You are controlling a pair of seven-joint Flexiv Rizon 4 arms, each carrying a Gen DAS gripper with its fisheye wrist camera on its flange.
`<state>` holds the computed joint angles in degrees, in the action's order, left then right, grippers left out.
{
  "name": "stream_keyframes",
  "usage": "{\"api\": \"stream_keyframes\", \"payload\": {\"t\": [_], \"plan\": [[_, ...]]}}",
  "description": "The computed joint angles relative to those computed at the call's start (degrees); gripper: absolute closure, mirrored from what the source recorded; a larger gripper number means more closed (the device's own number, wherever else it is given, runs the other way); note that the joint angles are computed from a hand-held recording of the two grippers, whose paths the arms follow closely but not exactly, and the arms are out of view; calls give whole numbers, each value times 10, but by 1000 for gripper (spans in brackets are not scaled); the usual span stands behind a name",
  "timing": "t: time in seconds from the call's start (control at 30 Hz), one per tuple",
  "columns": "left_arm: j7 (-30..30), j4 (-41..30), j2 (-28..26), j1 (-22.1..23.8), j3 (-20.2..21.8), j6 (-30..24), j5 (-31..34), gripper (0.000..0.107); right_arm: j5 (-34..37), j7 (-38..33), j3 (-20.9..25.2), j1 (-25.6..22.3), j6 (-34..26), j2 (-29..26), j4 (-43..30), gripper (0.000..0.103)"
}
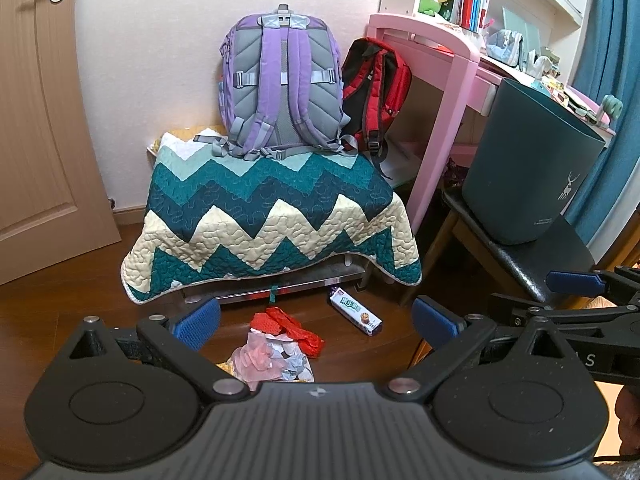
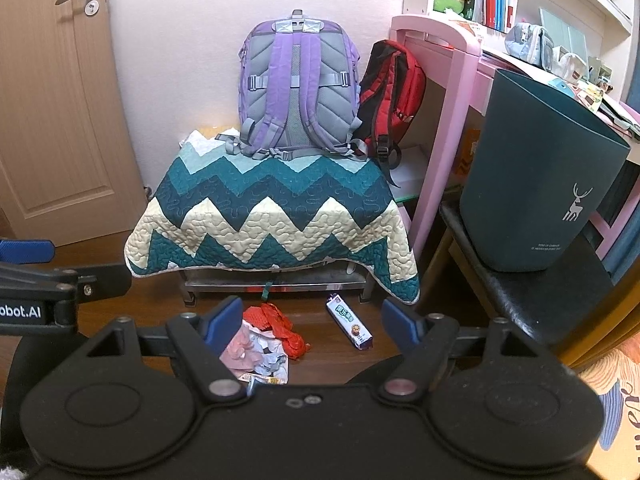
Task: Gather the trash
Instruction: 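Approach the trash pile under the quilted bench with both tools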
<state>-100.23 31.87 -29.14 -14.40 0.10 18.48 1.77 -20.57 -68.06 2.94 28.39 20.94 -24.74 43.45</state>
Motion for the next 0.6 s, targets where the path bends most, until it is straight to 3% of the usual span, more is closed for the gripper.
{"api": "stream_keyframes", "payload": {"t": [0.6], "plan": [[1,-21,-10,1,0,-12,-3,4,2,-1,1,2,2,-2,-1,27]]}}
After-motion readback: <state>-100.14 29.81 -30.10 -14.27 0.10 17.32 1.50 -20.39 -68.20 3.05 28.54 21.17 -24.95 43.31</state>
